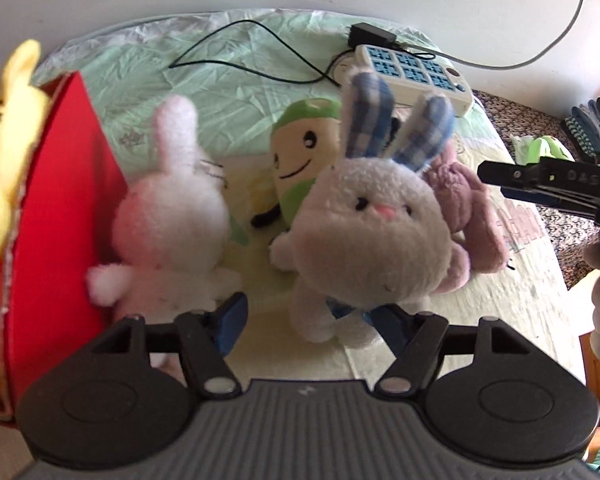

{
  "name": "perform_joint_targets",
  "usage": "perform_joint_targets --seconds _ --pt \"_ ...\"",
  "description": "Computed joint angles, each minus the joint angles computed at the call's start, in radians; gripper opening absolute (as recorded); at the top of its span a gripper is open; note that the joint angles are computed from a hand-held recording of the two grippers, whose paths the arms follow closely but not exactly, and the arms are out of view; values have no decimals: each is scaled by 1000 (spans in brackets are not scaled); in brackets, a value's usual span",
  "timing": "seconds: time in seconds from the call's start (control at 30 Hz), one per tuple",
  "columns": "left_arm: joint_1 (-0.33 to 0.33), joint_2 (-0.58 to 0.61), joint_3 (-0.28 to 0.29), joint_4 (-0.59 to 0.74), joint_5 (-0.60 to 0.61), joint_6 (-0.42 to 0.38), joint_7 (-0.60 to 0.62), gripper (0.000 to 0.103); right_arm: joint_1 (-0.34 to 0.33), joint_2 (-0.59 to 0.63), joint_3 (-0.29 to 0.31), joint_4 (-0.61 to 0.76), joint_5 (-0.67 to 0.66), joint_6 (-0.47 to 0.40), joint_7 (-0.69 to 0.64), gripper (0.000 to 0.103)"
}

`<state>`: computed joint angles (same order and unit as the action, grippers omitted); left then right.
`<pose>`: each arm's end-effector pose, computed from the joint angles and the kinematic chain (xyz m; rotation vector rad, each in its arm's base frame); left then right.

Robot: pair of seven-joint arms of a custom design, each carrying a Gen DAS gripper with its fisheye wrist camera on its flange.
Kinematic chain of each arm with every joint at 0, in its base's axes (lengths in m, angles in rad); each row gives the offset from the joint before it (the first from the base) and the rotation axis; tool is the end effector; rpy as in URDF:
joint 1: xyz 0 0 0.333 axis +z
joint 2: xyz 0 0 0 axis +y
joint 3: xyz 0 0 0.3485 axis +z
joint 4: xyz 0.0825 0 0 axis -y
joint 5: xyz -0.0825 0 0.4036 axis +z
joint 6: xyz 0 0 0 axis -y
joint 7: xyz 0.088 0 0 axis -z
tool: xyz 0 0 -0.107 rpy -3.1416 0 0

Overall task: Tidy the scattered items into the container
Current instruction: 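Grasp the pink teddy bear with the right gripper and lift it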

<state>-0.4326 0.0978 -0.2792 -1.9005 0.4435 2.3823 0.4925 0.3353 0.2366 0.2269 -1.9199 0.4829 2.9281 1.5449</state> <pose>0.4903 -0.4098 0.5164 -2.0760 1.8611 -0.5954 0.5943 0.3256 0.4789 -1.7492 1.5386 -0.1072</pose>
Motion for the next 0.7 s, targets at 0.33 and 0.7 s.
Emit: perform_joint_targets --seconds 0.33,0.7 --pt "-32 -27 -36 40 197 169 17 74 -42 74 33 84 61 -83 -76 58" --pt "-45 254 -48 216 -227 399 410 73 -62 89 20 112 158 -150 -249 64"
